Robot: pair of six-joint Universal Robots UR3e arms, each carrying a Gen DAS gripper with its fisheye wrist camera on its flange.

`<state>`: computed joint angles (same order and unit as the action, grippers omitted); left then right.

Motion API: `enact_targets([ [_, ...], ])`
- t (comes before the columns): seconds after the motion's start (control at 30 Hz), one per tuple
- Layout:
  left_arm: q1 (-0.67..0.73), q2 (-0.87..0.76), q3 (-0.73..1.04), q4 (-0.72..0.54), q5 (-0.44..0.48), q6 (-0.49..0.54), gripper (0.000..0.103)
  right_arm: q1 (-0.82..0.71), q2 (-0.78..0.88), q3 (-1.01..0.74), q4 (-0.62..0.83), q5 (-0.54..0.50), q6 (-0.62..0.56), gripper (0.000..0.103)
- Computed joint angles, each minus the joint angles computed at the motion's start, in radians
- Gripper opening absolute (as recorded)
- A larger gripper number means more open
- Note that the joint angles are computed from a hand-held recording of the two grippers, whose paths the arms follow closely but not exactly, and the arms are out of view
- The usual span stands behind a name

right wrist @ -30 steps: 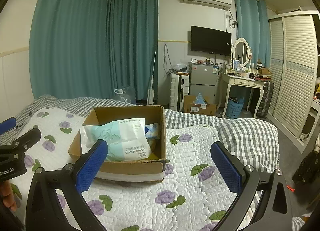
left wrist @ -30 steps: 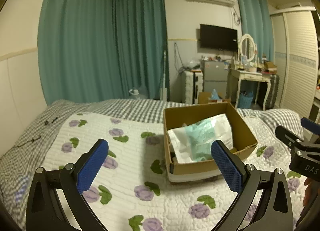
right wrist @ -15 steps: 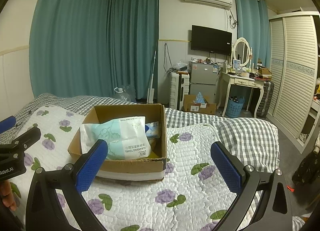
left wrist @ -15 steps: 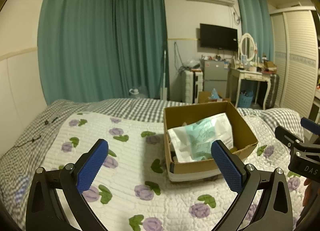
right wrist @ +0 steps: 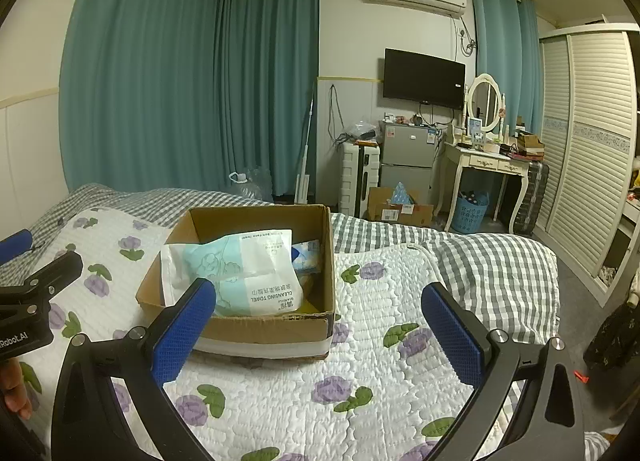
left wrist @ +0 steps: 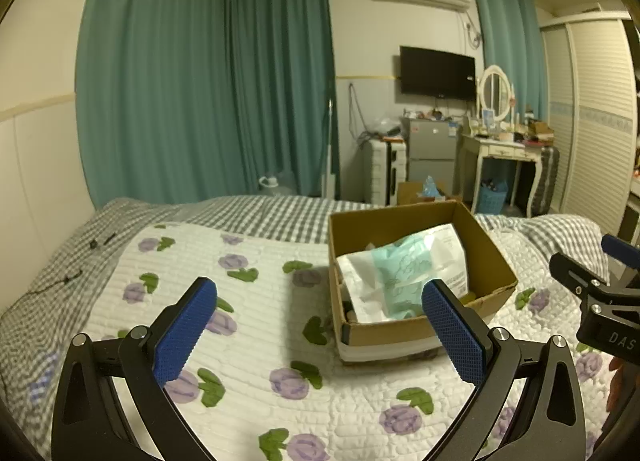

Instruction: Organize soft objects

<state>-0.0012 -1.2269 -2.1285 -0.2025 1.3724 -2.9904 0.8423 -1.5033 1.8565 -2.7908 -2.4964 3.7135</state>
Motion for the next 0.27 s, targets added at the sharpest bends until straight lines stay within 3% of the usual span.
enact_targets([
  [0.27,0.000,-0.004,-0.001,-0.002,0.010,-0.004,0.103,-0.002,0.000,0.001,0.003,0.004,0.001,0.103],
])
